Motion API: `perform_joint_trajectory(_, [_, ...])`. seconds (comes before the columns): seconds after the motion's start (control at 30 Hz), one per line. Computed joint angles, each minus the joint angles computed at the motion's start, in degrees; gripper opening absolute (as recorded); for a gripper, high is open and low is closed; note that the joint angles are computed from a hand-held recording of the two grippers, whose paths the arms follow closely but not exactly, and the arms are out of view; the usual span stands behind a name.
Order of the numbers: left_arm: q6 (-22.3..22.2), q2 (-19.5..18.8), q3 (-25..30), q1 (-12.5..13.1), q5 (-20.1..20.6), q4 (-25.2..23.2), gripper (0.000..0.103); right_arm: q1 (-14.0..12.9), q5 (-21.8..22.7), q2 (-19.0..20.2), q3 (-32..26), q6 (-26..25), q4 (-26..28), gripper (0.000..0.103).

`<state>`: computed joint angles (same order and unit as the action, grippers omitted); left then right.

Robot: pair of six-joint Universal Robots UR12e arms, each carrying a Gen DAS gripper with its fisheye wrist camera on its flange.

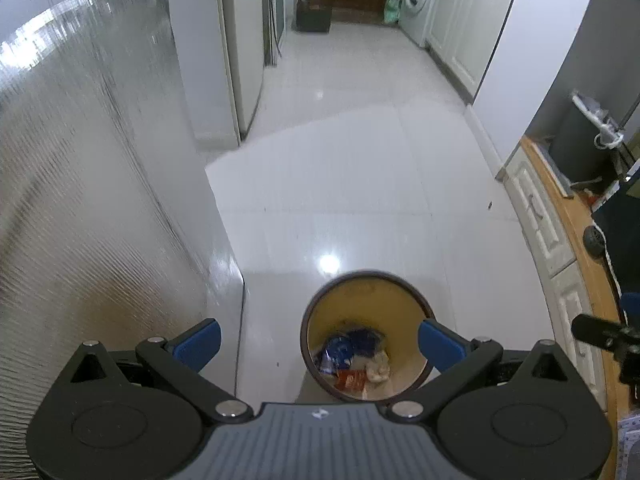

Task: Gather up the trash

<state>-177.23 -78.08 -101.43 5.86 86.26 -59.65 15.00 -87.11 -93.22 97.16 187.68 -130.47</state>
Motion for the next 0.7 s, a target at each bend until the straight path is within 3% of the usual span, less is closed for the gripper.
perform_joint_trajectory(0.33, [1.9, 3.3, 2.2, 0.8, -1.6, 3.8, 0.103, 0.1, 2.6, -2.0, -1.3, 2.0, -8.4, 0.103])
perform_joint_trajectory(0.7, [2.8, 6.9, 6.0, 4.3, -4.3, 10.6, 0.103, 2.6, 2.2, -1.1, -7.2, 1.3, -14.4, 0.103])
